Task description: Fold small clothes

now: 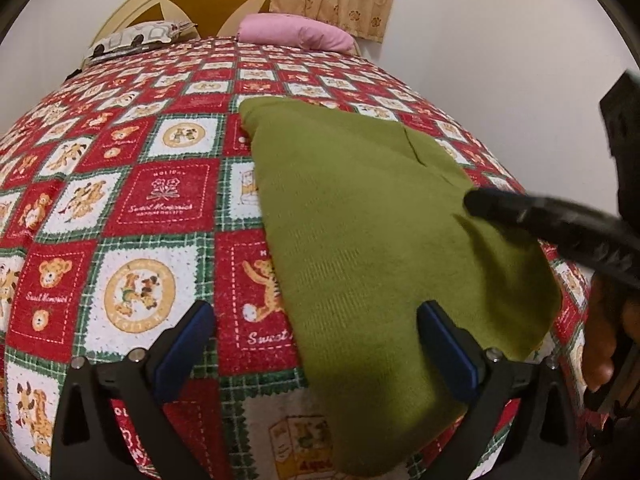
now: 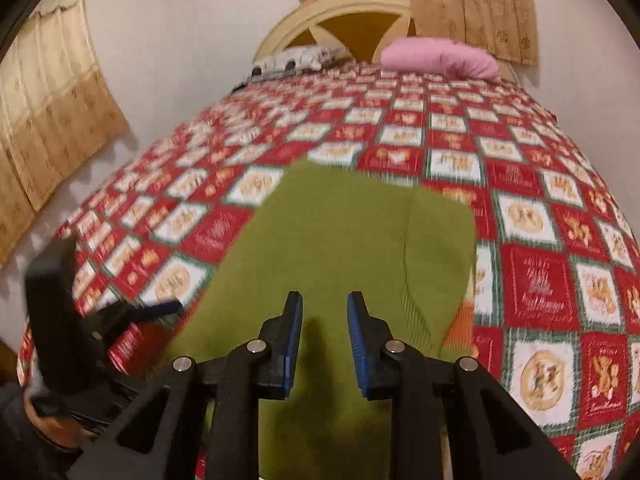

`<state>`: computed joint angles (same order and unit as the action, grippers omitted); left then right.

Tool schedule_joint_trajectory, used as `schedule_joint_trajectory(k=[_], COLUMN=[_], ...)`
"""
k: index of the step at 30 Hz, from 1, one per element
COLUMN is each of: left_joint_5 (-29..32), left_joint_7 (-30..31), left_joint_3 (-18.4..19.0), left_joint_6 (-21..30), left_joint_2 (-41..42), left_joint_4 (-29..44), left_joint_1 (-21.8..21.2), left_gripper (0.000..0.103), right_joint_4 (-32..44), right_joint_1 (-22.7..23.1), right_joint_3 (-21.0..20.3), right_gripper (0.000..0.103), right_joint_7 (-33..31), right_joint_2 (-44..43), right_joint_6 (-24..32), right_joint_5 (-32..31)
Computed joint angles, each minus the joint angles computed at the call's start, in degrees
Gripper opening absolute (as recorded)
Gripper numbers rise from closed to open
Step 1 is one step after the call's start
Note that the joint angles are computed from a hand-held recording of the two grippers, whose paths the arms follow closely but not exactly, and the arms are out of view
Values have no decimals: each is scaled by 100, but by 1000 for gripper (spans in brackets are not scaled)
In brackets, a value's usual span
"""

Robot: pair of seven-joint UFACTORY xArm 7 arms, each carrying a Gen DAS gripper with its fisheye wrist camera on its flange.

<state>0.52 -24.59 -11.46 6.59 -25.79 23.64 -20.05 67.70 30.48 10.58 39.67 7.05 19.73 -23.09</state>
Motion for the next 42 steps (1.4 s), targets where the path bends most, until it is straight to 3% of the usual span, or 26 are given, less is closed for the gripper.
schedule_joint_trajectory(k=[3, 8, 13, 16, 18, 20, 22, 23, 25, 27, 31, 32, 35, 38, 40, 41, 42], left_joint_5=[-25, -108, -120, -175, -252, -278, -493, -628, -606, -470, -478, -548, -1049, -1341, -1677, -1705, -1493], left_joint_7=[56, 184, 200, 254, 314, 279, 400, 481, 495, 433, 416, 485, 775, 795, 1142, 1174, 1088], left_joint_3=[69, 144, 100, 157, 239, 229, 479, 592, 454, 236, 232, 346, 981, 1445, 2008, 2011, 1774], left_joint_6=[23, 84, 193, 179, 34, 50, 96, 122, 112, 145, -67, -117, -356, -784, -545, -571, -660], left_joint_2=[28, 94, 30, -52, -42, 73, 243, 317, 362, 377, 389, 374, 128, 7, 269, 381, 481], left_joint_4=[6, 42, 61, 47, 31, 108, 170, 195, 194, 222, 131, 104, -66, -219, -4, 37, 58], left_joint_1=[-73, -184, -186, -256, -330, -268, -493, -619, -523, -360, -392, -507, -1038, -1308, -1855, -1895, -1696], left_gripper=[103, 103, 103, 103, 103, 103, 103, 103, 103, 103, 103, 103, 103, 103, 103, 103, 103], right_joint_4=[-244, -817, -1057, -1404, -1470, -1376, -1282, -1238, -1196, -1034, -489, -235, -165, -620, -1037, -1059, -997], right_joint_1=[-60, -319, -354, -564, -566, -433, -373, -380, -461, -464, -488, -525, -539, -661, -857, -944, -963], right_joint_3=[-88, -22, -86, 67, 84, -71, -127, -107, -4, -20, -44, 23, -22, 65, 286, 411, 443], right_gripper=[22, 19, 11, 7, 7, 7, 7, 7, 7, 7, 8, 8, 7, 4, 2, 2, 2], right_joint_7=[202, -29, 313, -250, -404, 84, 385, 373, -27, -111, -294, -574, -611, -882, -1287, -1488, -1600], right_joint_2=[-56, -283, -313, -409, -418, -389, -369, -356, -363, -335, 25, 232, 332, 139, 54, 66, 84], right_joint_6=[91, -475, -902, -1423, -1543, -1409, -1254, -1183, -1099, -911, -570, -335, -482, -1016, -1622, -1695, -1607], right_joint_5=[-37, 463, 147, 1078, 1302, 684, 270, 258, 642, 588, 739, 987, 1372, 1898, 2432, 2712, 2847])
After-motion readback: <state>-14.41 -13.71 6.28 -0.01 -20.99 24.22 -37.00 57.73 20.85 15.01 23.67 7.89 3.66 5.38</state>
